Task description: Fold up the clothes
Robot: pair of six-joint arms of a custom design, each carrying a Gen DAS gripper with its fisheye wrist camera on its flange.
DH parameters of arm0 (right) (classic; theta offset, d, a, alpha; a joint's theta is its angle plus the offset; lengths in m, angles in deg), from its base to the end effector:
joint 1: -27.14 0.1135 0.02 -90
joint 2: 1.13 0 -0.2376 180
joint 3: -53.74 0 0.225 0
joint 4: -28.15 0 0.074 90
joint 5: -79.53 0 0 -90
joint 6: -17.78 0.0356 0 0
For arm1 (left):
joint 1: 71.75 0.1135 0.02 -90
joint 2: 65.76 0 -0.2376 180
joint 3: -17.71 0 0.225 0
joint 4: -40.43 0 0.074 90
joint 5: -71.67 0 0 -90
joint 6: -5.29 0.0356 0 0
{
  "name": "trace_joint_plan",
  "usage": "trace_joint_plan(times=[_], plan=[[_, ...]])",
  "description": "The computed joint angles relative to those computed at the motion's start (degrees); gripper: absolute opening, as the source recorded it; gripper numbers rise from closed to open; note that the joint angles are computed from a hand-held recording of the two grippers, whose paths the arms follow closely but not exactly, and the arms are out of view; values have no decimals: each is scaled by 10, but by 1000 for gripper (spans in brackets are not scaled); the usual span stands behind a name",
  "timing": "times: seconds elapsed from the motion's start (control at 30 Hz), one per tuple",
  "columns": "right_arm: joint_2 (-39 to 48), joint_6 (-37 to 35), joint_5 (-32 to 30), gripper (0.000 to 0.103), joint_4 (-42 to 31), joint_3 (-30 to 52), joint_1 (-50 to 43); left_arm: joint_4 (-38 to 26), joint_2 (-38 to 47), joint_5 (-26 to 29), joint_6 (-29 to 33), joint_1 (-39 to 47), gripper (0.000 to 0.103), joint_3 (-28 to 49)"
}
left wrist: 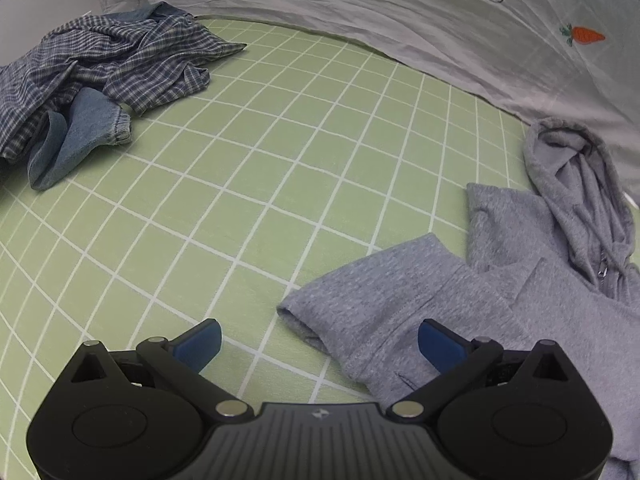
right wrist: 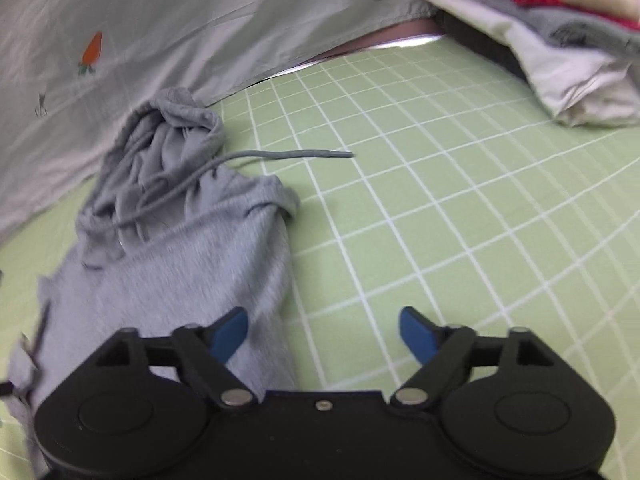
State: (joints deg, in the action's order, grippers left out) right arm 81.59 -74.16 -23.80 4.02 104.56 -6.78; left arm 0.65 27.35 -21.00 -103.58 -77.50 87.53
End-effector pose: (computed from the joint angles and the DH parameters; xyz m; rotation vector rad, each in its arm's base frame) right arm 0.2051 -0.1280 0.1402 0.6050 2.4364 0.0430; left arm 0.2879 -0.0273 0.1641 -0.3200 2.6525 -0.0756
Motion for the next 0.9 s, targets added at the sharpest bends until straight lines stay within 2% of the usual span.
trace_joint_plan(times=[0.1,0.27,0.4,0.53,0.6,0.73,0.9], plan=[[-37,-5,22,86,4,-23,17,1,-5,21,-16,12,103,-4],[-87,14,39,86,-12,-28,74,-14,-20,21,-8,21,103,-12],[-111,51,91,86,-52,0,164,-31,-39,28,27,42,103,-21],[-125,116,114,85,-56,9,269,-28,-40,36,73,66,103,-28],[-114,152,108,79,-42,11,325,-22,-30,50,93,83,103,-28],[-60,226,125,50,-24,40,435,-20,-6,69,118,105,103,-16],[10,309,148,42,3,77,523,-18,7,83,139,112,103,-5]])
